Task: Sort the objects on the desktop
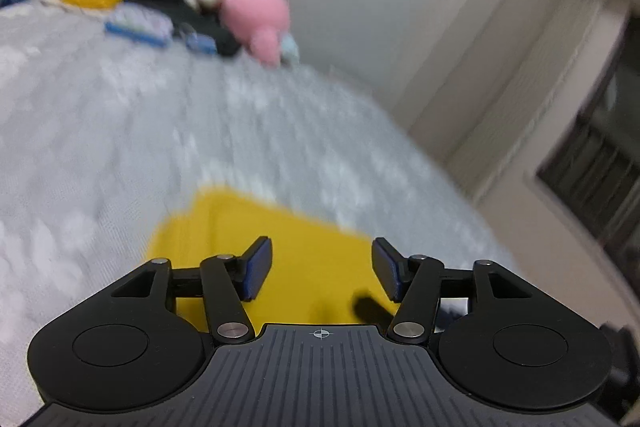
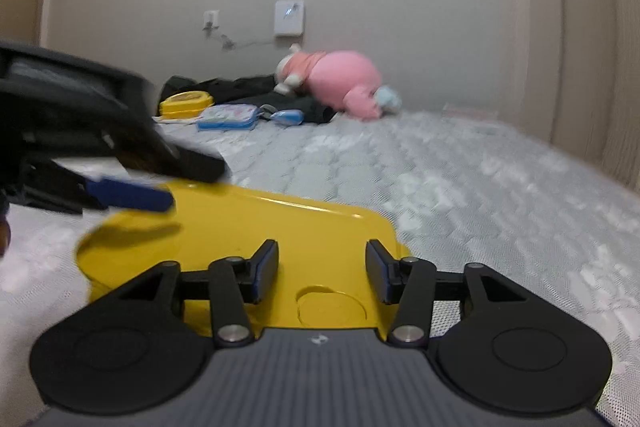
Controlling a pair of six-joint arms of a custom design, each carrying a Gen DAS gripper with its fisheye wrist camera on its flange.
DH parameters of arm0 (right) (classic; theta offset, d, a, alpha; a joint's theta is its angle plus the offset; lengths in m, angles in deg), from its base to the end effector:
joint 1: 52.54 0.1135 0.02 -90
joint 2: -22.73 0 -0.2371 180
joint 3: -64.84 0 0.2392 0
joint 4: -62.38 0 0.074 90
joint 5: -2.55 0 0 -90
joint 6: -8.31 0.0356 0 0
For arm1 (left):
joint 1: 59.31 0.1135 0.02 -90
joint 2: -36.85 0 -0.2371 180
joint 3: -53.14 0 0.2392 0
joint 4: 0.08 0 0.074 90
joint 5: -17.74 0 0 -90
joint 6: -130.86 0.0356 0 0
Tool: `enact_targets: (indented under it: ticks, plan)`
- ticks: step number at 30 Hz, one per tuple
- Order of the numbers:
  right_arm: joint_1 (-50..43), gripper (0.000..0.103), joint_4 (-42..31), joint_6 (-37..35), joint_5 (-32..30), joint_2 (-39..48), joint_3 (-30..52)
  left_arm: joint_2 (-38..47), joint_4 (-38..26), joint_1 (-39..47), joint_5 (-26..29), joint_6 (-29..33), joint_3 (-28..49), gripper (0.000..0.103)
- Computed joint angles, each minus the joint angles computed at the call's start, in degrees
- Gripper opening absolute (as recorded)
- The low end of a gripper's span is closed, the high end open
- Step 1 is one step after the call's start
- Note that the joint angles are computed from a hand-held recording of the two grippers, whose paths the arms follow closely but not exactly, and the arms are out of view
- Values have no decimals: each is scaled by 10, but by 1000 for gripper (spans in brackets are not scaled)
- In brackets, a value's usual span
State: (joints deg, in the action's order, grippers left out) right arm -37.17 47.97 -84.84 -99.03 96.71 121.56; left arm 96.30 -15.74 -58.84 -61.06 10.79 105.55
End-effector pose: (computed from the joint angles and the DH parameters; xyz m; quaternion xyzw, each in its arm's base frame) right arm 0.2639 0.0800 0.2133 -0.1883 0.8495 0.1392 0.4727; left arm 0.2374 -0.0050 0.2463 -0.1660 0.8135 -0.2194 0.5124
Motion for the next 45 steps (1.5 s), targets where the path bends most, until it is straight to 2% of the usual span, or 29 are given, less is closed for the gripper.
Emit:
enact_targets:
  ticks: [1,2,3,5,8,10,12,14,15,16,19,22,26,29,31,37,40,41,43,45]
  plan:
    - [-13,61,-12,20,-6,-5,12,-18,10,25,5,-6,-10,73]
    - [-25,76,-27,44,-5,-5,27,-23,12,48,9,-17,-14,78]
    - [-39,83,-43,71,-5,3,47,-14,4,71,18,-32,-11,77]
    - [-78,81,-83,131,-31,44,94,21,-17,117,46,-72,0,72]
    - [-139,65,-149,220,-114,125,155,77,-36,152,104,-117,17,65]
    - [-162,62,-171,260,-155,164,174,87,-40,146,113,-106,24,65]
    - [-172,62,-164,286,-183,181,176,84,-53,129,95,-78,33,65]
    - [-168,60,-169,272,-196,192,185,82,-63,117,81,-62,38,65]
    - [-163,50,-168,260,-201,192,184,84,-63,116,82,-64,39,65]
    - [-156,48,-164,250,-201,187,179,86,-62,118,85,-66,39,65]
    - [-143,47,-142,225,-171,159,163,83,-65,120,92,-70,39,65]
    - [-143,45,-115,216,-167,144,155,91,-66,118,95,-67,47,64]
    - [-142,45,-131,204,-167,152,159,98,-80,112,75,-51,60,65]
    - [-139,47,-133,204,-161,152,154,122,-116,101,76,-30,81,63]
    - [-138,47,-135,195,-156,144,152,121,-128,86,50,-10,89,64]
    - [-136,50,-145,188,-149,153,156,120,-114,92,66,-20,82,64]
    - [-131,50,-137,176,-137,143,149,113,-126,87,59,-12,84,65]
    - [-130,52,-133,175,-135,139,145,113,-126,87,59,-13,85,65]
    - [-131,63,-124,184,-130,132,139,112,-127,90,64,-15,85,65]
    - [-130,66,-116,192,-119,127,134,112,-129,91,65,-15,86,65]
